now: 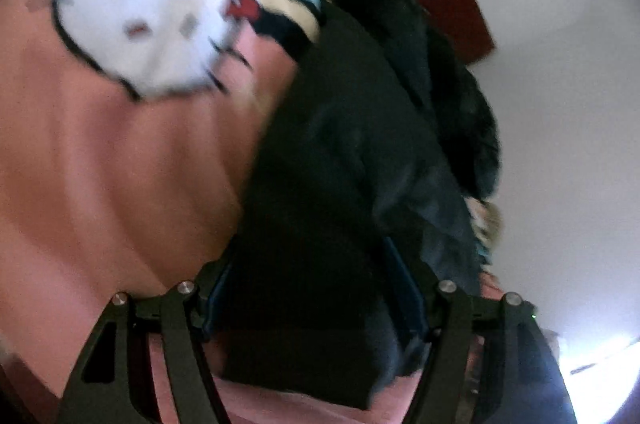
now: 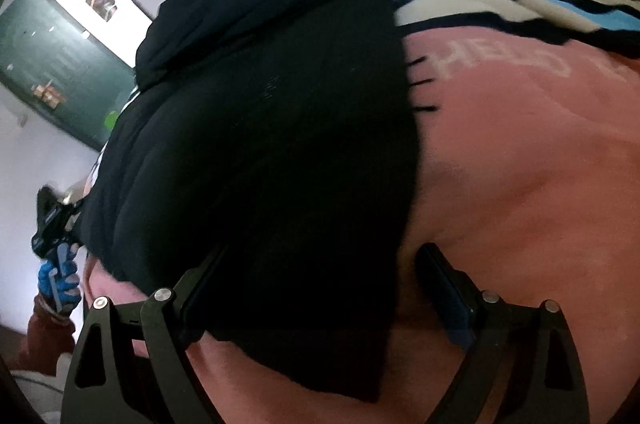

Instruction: Fold large clothes

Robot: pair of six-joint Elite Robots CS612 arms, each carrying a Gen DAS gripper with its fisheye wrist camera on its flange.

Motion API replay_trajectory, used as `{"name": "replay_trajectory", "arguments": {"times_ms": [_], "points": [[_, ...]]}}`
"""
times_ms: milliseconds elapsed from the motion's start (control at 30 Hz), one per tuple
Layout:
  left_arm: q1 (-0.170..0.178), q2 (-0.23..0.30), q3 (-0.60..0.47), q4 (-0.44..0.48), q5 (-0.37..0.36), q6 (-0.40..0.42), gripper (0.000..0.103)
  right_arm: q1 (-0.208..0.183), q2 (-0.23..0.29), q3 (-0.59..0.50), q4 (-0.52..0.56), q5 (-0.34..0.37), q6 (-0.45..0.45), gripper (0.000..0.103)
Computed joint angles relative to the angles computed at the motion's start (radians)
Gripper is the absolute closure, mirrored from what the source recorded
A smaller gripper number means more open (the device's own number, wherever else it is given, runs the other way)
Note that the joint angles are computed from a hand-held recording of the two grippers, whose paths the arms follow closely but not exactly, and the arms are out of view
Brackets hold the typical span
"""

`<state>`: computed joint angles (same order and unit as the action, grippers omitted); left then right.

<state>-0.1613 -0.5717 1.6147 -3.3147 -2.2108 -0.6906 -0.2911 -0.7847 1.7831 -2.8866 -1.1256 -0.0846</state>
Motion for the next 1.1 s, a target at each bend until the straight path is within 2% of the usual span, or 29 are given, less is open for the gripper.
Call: {"name": "replay_trajectory", "arguments": {"times_ms": [133,167,267,300,433,500,567,600,633,767,967,1100], "points": [[-0.015,0.004,-0.002,0.009,-0.041,0.020,0.035,0.001,0.000,0.003,0.015,0.046,-0.023,0.013],[-0.017,0.002,-0.001,0.011,-0.042,0.023,0.035,0.000,0.001,0.002,0.017,0.049,-0.023,0.017],[-0.031,-0.023,0.020,0.050,-0.005,0.078,0.036,-0.010,0.005,0.000,0.025,0.081,0.007,0.040],[-0.037,-0.031,0.023,0.065,0.002,0.099,0.036,-0.013,0.007,-0.003,0.034,0.095,0.013,0.044],[-0.054,-0.050,0.030,0.093,0.022,0.138,0.037,-0.014,0.014,-0.019,0.099,0.131,0.004,0.048],[-0.062,-0.053,0.026,0.099,0.036,0.145,0.042,-0.011,0.017,-0.024,0.109,0.135,0.000,0.061],[-0.067,-0.056,0.023,0.107,0.041,0.152,0.056,-0.013,0.019,-0.026,0.108,0.161,0.000,0.071],[-0.070,-0.060,0.023,0.109,0.045,0.156,0.060,-0.013,0.020,-0.027,0.105,0.169,-0.003,0.075],[-0.073,-0.065,0.023,0.112,0.051,0.162,0.066,-0.011,0.021,-0.026,0.100,0.177,-0.005,0.077],[-0.086,-0.080,0.015,0.127,0.074,0.182,0.077,-0.016,0.015,-0.012,0.074,0.204,-0.009,0.084],[-0.089,-0.094,0.003,0.092,0.063,0.175,0.081,-0.026,0.013,0.001,-0.019,0.269,0.039,0.086],[-0.088,-0.107,-0.015,0.063,0.056,0.186,0.082,-0.033,0.015,-0.004,-0.130,0.326,0.104,0.086]]}}
